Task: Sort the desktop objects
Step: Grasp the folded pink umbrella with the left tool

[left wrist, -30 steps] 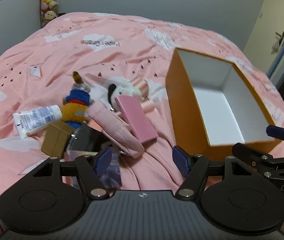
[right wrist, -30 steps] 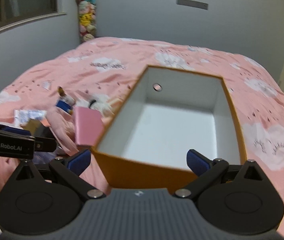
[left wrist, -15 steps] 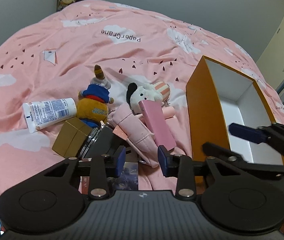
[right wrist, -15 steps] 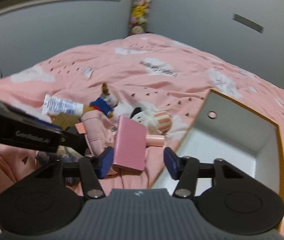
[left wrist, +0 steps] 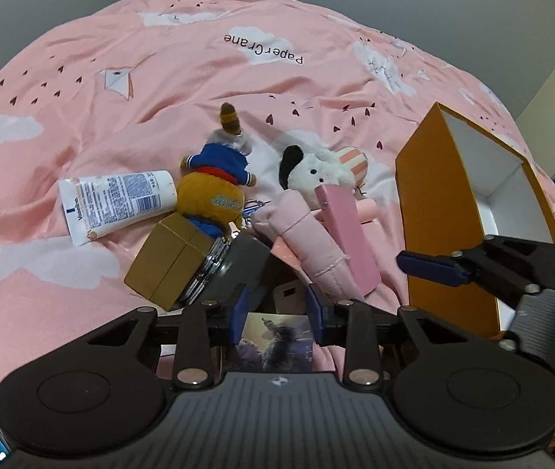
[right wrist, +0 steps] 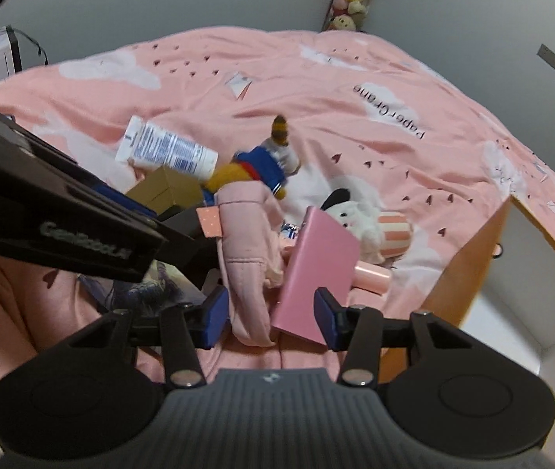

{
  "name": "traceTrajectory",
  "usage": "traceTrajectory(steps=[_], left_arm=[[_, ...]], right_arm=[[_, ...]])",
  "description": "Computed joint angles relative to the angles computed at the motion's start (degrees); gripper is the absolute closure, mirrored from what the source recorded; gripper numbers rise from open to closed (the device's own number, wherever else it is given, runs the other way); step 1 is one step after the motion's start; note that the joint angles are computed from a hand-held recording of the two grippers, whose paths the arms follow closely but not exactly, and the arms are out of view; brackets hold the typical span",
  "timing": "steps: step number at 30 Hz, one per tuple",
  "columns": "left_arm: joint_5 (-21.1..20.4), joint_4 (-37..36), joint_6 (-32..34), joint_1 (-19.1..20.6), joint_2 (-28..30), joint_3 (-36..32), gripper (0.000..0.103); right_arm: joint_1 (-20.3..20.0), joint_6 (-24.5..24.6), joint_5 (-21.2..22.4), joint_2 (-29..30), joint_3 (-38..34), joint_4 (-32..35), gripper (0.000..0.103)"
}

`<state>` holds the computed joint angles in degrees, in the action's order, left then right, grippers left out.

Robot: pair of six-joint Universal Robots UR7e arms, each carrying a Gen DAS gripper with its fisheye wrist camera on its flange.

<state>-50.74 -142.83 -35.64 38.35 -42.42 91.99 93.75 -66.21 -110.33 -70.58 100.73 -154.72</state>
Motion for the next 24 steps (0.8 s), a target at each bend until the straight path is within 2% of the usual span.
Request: traceTrajectory(steps=[3,5,9,10,13,16,18,21,24], left_arm=[[-0.8,-2.0,0.5,0.3,-0.5,1.0,0.066],[-1.1,-2.8,0.8,0.4,-0.7,1.4,0.066],[-1.3,-4.3,1.3,0.5,-0.8,1.8,0.066],[-1.2,-4.6,1.5,0.5,-0.8,1.9,0.066],[-0.9,-4.9,1.6,0.4,-0.8,2.1,0.066],[-0.7,-5.0,1.9,0.2,-0.8,2.2,0.066],[-0.5,-5.0,2.2,-0.1,-0.9,2.3,0.066],[0.5,-5.0,1.8,-0.6,-1.4,2.8,0.066],[1.1,-4.7,1.4,-1.2,-2.0,3.5,0.066]], right_arm=[[0.2,0.4,-2.0,1.4,-0.3,-0.1,0.056],[0.3,0.4,-2.8,2.3,-0.6,0.4,0.064],[0.3,2.3,-4.1,3.8,-1.8,2.1,0.07],[0.3,2.9,-3.7,3.7,-2.1,3.1,0.079],[0.1,3.5,-2.3,3.1,-2.2,4.1,0.083],[-0.1,6.6,-0.2,2.1,-3.3,7.5,0.086],[-0.1,8.9,1.8,1.3,-4.3,9.8,0.094],[0.1,11.5,3.6,0.2,-5.0,11.5,0.094],[0.0,15.6,6.1,-1.1,-6.6,16.6,0.094]])
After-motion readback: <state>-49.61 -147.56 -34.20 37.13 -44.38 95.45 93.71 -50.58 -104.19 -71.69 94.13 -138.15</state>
